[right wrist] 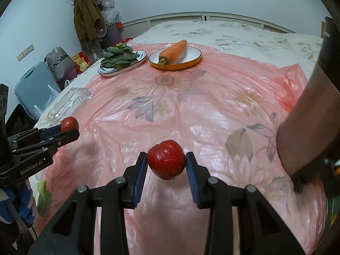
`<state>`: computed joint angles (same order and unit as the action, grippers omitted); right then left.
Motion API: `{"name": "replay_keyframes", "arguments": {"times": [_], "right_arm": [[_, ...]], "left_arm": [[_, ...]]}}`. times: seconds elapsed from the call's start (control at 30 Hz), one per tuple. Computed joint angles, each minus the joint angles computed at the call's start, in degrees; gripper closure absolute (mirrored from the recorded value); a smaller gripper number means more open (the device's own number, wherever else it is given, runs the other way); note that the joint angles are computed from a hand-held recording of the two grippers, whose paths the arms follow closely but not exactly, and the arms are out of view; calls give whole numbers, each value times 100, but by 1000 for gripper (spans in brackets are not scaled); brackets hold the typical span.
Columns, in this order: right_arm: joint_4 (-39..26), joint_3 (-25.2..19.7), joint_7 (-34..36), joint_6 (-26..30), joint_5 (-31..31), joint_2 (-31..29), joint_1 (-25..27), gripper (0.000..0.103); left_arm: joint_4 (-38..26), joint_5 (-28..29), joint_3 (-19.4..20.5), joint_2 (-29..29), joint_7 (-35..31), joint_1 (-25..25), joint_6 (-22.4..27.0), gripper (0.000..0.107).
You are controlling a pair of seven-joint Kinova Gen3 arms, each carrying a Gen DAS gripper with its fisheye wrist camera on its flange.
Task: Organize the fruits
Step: 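Carry both red apples over the green tray with both grippers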
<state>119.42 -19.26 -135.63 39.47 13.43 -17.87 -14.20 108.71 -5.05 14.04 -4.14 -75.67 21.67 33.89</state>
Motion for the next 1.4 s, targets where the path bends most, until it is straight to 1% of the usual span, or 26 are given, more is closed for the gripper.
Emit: {"name": "replay_keyframes", "arguments": {"times": [0.33, 0.73, 1.0, 1.23, 1.4], "right_arm": [[85, -293, -200, 529, -180, -618, 30, 52], [232, -564, -146, 1227, -660, -1501, 218, 52], [339, -519, 60, 1719, -1055, -2274, 438, 52], [352, -375, 457, 2268, -1267, -2916, 706, 52], [429, -120, 753, 2635, -1413, -3412, 880, 52]], "left_arm": [[58, -104, 320, -419, 239, 160, 328, 79], [103, -406, 951, -763, 893, 384, 824, 79], [-22, -653, 1376, -804, 1324, 618, 1204, 79], [-314, -1075, 1816, -668, 1856, 921, 1584, 79], [-541, -1439, 1997, -451, 2222, 1269, 1816, 79]]}}
